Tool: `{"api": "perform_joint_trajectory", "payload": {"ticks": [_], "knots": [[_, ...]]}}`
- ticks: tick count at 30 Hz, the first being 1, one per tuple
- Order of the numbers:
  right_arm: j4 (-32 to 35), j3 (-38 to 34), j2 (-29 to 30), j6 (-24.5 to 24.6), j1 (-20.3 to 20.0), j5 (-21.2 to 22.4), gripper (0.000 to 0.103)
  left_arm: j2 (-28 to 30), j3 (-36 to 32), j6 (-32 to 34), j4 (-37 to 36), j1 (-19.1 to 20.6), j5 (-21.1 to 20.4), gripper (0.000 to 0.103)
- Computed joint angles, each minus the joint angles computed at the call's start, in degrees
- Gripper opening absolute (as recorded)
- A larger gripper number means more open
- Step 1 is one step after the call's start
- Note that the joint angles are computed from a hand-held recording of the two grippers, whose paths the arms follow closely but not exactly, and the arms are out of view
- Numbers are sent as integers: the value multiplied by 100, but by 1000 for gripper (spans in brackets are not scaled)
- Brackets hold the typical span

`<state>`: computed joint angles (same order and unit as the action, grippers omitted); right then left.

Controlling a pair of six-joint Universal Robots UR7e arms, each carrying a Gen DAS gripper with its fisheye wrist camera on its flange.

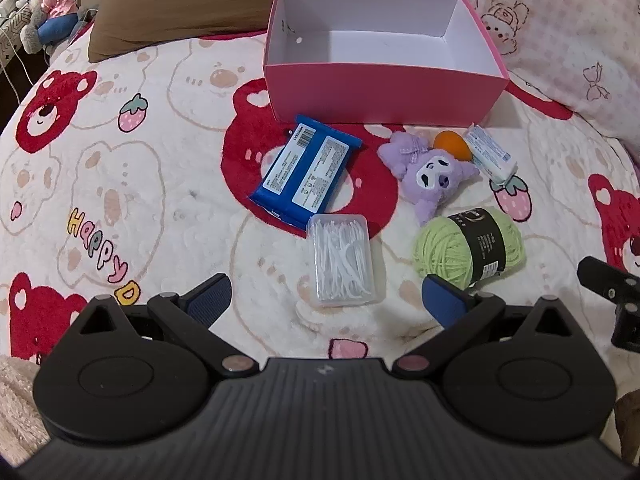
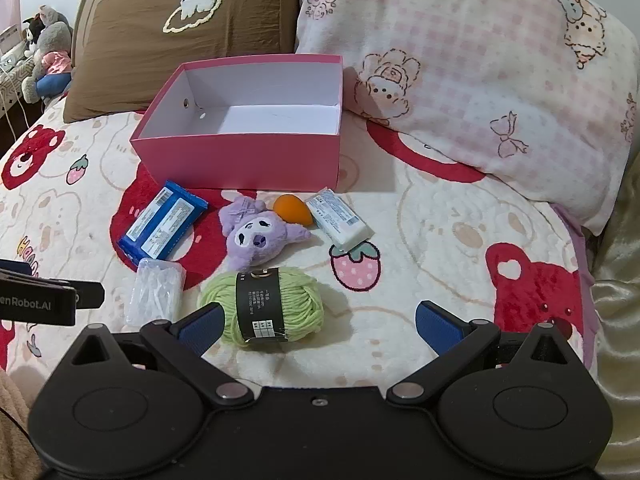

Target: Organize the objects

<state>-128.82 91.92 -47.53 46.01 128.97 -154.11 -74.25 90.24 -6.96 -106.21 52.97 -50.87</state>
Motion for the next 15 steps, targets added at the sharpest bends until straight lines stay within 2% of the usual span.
{"api": "perform_joint_trajectory", "payload": {"ticks": [15], "knots": [[-46,50,-24,10,9,-26,103,-28,90,108,-160,-2,-91,103]]}}
